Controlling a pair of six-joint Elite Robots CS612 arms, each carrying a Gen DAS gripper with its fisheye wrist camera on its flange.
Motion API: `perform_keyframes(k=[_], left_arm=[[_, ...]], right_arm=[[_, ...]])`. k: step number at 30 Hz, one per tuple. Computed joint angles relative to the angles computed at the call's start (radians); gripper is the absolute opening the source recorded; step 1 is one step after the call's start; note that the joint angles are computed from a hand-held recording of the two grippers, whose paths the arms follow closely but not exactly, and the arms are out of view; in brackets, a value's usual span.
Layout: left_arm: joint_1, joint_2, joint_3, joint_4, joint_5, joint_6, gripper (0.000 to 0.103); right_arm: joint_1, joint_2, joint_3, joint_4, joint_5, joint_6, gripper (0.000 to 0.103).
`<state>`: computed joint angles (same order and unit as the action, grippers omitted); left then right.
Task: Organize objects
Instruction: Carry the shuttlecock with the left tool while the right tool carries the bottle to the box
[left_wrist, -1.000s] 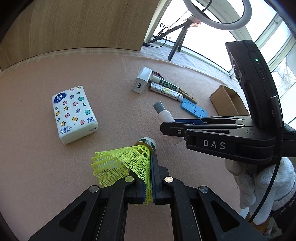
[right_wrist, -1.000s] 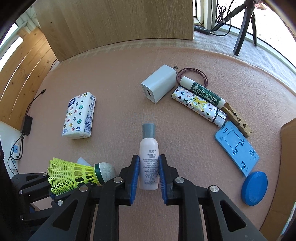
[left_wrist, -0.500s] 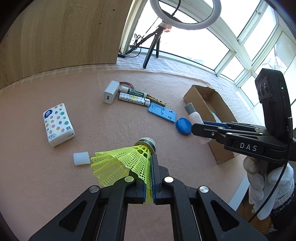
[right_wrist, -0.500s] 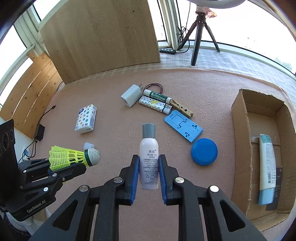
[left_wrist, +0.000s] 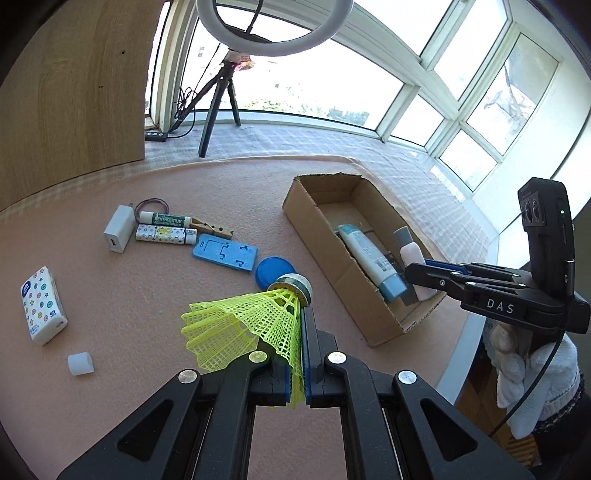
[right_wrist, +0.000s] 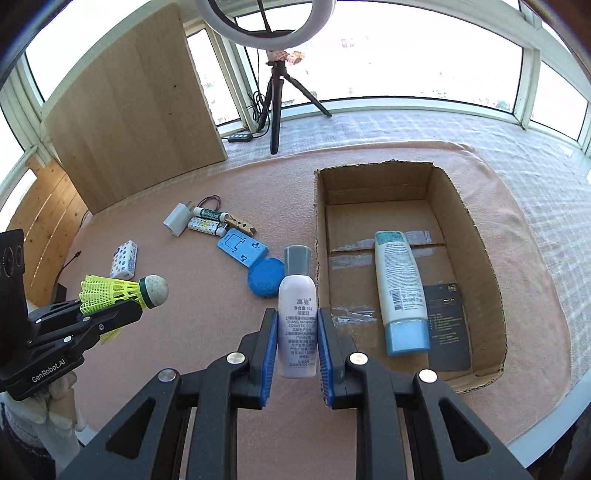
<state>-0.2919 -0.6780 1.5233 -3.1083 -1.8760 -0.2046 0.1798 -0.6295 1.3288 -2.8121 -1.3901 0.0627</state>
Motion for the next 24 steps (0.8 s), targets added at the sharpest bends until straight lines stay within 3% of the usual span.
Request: perform_keyframes(k=[9,24], left_arm=[[-0.045,0.041,-0.099,0.060,-0.005,0.043,0.003],[-0.090,0.146,-0.309,0.173,0.031,0.052,0.003]], right_arm=[[-0.045,-0.018,0.043,-0.038,-0.030,0.031,0.019],[-0.075,0.000,0.022,-0.011,-0.034,-0.002,0.019]])
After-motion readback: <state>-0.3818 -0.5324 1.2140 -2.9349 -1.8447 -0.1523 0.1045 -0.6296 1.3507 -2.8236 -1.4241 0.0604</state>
